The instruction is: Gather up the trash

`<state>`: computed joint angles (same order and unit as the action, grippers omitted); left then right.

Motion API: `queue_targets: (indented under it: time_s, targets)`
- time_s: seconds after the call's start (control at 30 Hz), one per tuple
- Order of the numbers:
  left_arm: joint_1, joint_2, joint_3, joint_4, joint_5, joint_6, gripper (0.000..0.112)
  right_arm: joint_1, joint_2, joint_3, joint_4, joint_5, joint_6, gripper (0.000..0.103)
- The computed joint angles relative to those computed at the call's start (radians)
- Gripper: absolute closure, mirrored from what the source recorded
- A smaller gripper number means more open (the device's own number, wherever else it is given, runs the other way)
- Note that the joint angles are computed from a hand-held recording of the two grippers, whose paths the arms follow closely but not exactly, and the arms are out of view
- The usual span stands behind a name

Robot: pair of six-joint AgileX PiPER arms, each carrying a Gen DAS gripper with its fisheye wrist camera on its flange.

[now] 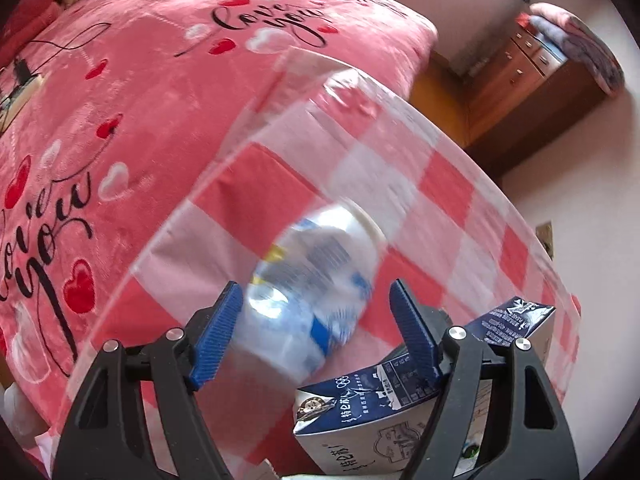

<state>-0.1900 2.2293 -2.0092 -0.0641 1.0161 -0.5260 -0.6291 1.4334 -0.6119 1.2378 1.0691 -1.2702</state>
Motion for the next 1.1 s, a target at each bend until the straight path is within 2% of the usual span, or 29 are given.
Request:
queue_targets:
  time_s: [0.17,0.3,0.5,0.7,0.87,1.1]
  targets:
    - [-0.044,-0.099,0.168,-0.028,-0.061,0.054,0.039,-0.072,-0.01,-0.02,-0.012,0.031,0.003,0.008]
    - [-0.058,-0.197,0.335,-0.134,-0.134,0.128,0.042,-0.124,-0.017,-0.032,-0.022,0.036,0.008,0.008]
    - [-0.118,-0.329,0.544,-0.143,-0.215,0.15,0.043,-0.179,-0.033,-0.044,-0.039,-0.015,0.026,0.005]
    - [-0.21,-0.409,0.658,-0.064,-0.251,0.111,0.043,-0.218,-0.024,-0.072,-0.061,-0.056,0.031,0.004]
    - [-0.304,-0.493,0.714,0.182,-0.252,-0.018,0.043,-0.257,0.015,-0.094,-0.074,-0.02,0.019,0.004]
    - [-0.36,-0.674,0.85,0.288,-0.274,-0.113,0.042,-0.284,0.028,-0.086,-0.06,0.003,-0.027,0.004]
